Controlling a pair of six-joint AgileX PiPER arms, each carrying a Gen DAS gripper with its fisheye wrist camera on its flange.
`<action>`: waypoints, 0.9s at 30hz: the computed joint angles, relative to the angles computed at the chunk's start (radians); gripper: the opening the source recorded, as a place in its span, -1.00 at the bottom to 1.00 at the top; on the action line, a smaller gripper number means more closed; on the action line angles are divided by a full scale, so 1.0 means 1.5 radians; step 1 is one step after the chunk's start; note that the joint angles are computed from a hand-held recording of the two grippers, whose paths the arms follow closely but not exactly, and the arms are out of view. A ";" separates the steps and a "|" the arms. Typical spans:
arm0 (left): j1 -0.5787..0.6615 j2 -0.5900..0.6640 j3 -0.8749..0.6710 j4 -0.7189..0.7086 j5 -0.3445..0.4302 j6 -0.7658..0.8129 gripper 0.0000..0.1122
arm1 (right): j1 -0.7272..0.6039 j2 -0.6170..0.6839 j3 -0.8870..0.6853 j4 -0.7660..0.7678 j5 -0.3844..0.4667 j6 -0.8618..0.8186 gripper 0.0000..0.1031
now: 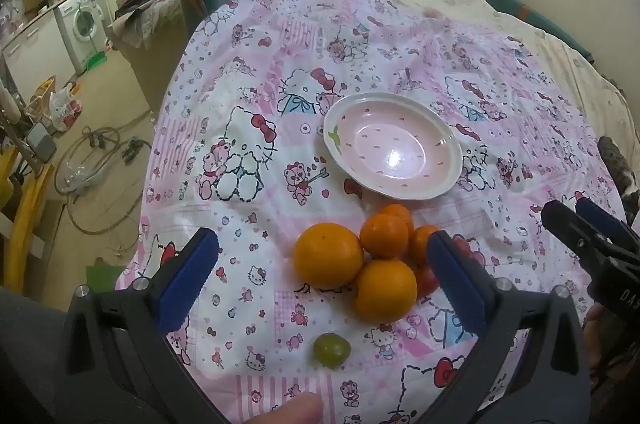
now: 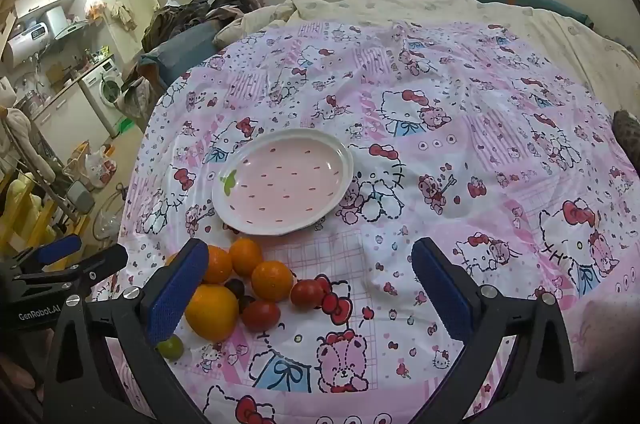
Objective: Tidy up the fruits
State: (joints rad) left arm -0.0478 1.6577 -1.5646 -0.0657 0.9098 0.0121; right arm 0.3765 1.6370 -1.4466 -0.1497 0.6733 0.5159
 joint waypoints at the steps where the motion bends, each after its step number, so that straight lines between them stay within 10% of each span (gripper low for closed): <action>1: 0.001 0.001 -0.002 -0.004 0.003 0.001 0.83 | 0.001 0.001 -0.002 -0.003 0.003 0.002 1.00; 27: 0.002 0.001 -0.002 0.005 0.003 -0.003 0.83 | 0.004 0.004 -0.008 -0.006 0.007 0.004 1.00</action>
